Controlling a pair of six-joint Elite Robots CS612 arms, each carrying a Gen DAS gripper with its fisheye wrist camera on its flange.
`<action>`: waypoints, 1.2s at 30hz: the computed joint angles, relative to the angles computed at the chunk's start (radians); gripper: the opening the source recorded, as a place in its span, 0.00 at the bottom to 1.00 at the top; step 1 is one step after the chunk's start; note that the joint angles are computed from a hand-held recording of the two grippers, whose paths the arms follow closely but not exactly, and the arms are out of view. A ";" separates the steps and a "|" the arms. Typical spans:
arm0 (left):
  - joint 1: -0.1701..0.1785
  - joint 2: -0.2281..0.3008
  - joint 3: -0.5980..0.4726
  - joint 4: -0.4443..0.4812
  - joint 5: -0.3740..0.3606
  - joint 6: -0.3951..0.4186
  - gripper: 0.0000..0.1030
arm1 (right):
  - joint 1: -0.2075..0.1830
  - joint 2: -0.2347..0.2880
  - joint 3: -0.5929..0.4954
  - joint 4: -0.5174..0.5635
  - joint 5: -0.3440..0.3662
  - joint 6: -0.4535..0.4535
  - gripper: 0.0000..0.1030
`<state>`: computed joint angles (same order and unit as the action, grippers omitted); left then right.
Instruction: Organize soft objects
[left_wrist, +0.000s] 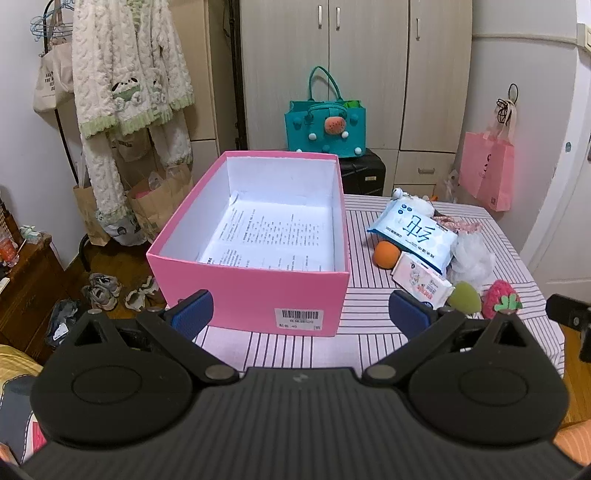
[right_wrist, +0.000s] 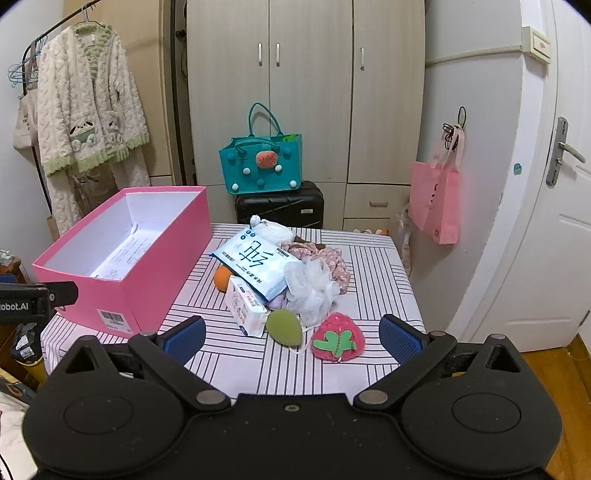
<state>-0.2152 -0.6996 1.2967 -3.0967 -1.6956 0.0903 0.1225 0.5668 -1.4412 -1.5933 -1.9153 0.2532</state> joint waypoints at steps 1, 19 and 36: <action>0.001 0.000 0.001 0.002 -0.004 0.002 0.99 | 0.000 0.000 0.000 0.000 -0.001 0.000 0.99; -0.003 -0.008 0.023 -0.003 0.018 0.035 1.00 | -0.004 0.020 -0.027 -0.012 -0.009 -0.001 0.99; -0.010 -0.001 0.012 -0.012 0.058 0.076 1.00 | -0.015 -0.004 0.002 -0.005 0.034 -0.084 0.99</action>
<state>-0.2248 -0.7010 1.3086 -3.1090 -1.6376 0.1667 0.1075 0.5631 -1.4397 -1.5981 -1.8812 0.1690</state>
